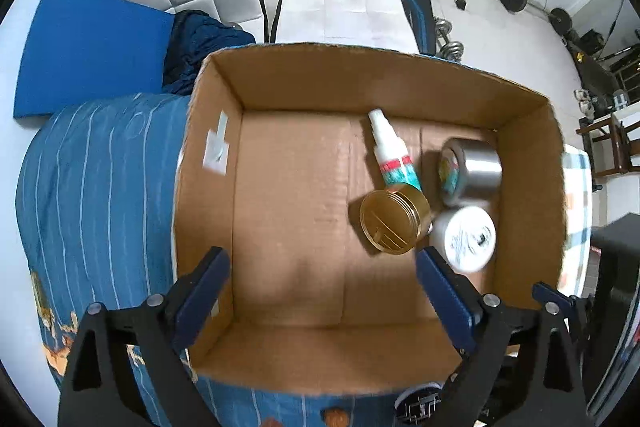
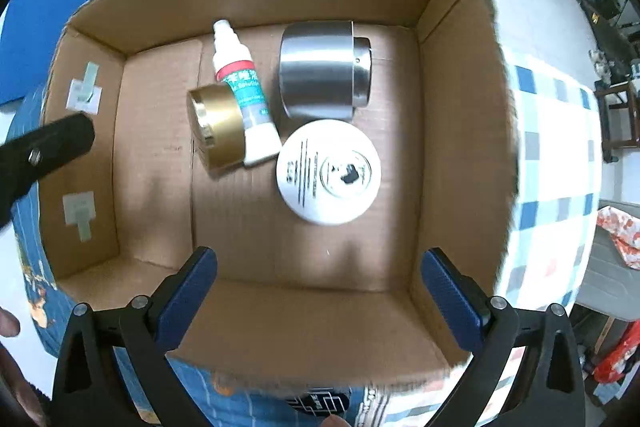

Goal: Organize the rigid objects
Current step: 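Lower the jar and cream tin into the box and open both tools, then grasp the walnut with the left tool while the right tool grasps the black tin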

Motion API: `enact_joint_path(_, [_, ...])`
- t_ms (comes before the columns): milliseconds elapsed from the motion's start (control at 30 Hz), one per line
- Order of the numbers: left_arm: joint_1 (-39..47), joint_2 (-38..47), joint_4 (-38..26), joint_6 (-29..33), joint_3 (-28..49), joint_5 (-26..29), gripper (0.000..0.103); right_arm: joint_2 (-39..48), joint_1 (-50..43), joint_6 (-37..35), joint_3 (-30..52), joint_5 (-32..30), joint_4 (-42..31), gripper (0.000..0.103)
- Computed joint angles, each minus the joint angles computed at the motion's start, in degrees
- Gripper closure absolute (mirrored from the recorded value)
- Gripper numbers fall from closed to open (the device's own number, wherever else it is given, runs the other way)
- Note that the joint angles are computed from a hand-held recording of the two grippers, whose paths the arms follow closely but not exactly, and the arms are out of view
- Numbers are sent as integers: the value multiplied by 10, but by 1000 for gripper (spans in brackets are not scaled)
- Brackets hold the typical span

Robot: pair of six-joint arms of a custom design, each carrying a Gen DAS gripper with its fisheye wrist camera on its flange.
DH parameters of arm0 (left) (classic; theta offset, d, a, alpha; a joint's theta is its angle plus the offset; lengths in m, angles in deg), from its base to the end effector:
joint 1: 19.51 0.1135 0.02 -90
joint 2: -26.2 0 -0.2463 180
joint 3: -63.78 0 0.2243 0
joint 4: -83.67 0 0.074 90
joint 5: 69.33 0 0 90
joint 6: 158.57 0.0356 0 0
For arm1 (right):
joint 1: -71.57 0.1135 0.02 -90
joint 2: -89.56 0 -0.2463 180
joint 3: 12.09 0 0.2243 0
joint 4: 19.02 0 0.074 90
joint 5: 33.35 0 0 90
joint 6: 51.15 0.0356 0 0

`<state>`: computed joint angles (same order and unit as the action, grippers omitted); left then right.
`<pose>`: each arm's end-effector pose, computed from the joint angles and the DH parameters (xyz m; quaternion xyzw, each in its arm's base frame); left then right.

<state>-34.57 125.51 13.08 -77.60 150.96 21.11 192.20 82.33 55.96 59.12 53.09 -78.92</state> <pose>0.2829 -0.0764 0.2007 0.0527 0.9966 -0.0170 0.0613 0.2577 0.0512 0.1274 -0.0557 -0.9979 -0.0274 0.0187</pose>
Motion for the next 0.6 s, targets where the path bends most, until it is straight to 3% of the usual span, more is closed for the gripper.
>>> enact_joint_path(267, [6, -176, -15, -11, -97, -3, 7, -171, 91, 78, -71, 43, -45, 0])
enact_joint_path(433, [-10, -288, -59, -26, -120, -18, 7, -263, 109, 93, -57, 56, -113, 0])
enact_joint_path(600, [-28, -370, -123, -40, -108, -26, 7, -332, 187, 165, -33, 84, -173, 0])
